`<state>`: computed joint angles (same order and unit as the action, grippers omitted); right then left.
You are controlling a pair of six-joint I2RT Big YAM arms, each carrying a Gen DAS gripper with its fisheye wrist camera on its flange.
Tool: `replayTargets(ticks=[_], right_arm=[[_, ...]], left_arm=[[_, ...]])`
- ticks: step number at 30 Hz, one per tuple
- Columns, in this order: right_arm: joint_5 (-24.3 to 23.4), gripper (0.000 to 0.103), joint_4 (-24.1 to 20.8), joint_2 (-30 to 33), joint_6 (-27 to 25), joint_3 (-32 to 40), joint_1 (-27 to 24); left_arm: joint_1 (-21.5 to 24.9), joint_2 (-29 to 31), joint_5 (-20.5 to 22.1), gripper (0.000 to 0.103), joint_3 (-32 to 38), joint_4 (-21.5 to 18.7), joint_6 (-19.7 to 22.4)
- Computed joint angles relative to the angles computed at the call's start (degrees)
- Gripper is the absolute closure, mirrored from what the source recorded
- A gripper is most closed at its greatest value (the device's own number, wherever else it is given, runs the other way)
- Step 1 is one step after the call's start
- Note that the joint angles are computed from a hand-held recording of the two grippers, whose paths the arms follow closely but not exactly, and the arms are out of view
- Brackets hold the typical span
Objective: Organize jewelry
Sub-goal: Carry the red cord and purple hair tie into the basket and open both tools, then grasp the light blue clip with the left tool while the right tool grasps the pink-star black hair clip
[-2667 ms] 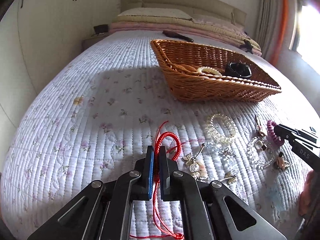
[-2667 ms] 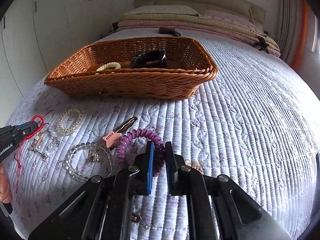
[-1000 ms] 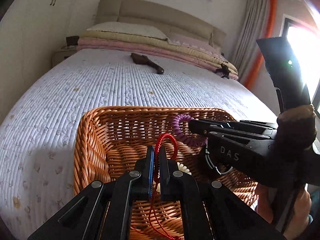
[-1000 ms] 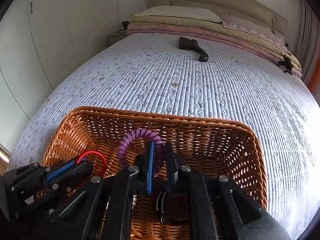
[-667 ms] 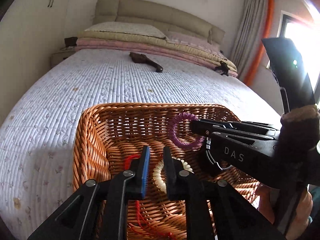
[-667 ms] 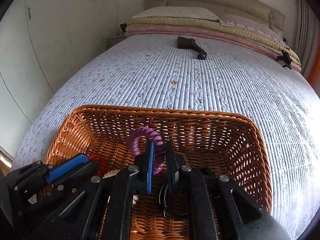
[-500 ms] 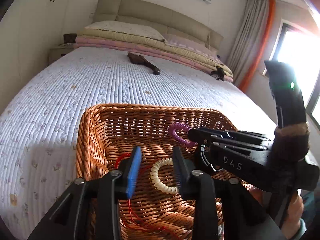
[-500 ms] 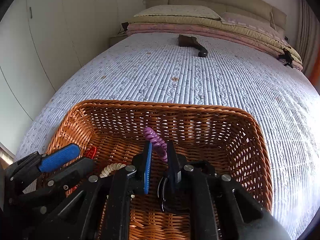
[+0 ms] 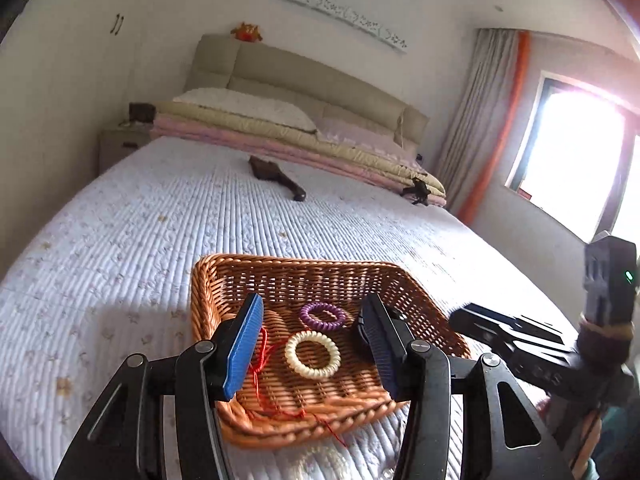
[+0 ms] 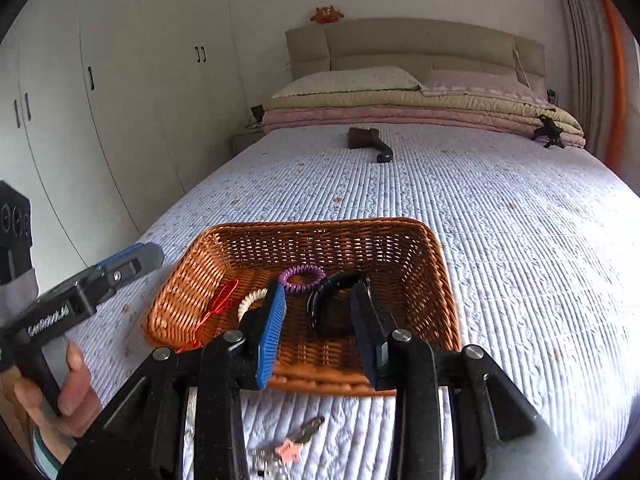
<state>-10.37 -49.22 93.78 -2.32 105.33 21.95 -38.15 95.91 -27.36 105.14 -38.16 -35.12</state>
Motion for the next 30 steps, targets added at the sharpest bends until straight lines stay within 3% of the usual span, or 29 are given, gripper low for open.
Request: replayTargets(ticks=[7, 13, 20, 25, 30], right_arm=[[-1.38, 0.066, 12.57, -17.72, 2.30, -21.85, -2.28], [-2.84, 0.066, 13.06, -22.55, 3.56, -29.84, -3.08], [-6.06, 0.066, 8.47, -22.09, 1.08, -32.37, -3.99], [-9.15, 0.066, 6.20, -20.76, -1.71, -32.49, -4.01], [-8.72, 0.066, 3.90, -18.58, -0.93, -31.51, -4.47]], left_arm=[[-8.66, -6.30, -11.43, 0.050, -6.33, -3.96, -4.45], [-14.86, -11.65, -16.16, 0.050, -15.23, -6.66, -13.98], [-14.27, -12.62, -11.14, 0.050, -21.38, -7.08, -22.30], [-14.33, -10.21, -6.20, 0.050, -20.68, -5.27, -20.29], [-15.52, -4.93, -1.42, 0.050, -15.87, -5.41, -19.18]])
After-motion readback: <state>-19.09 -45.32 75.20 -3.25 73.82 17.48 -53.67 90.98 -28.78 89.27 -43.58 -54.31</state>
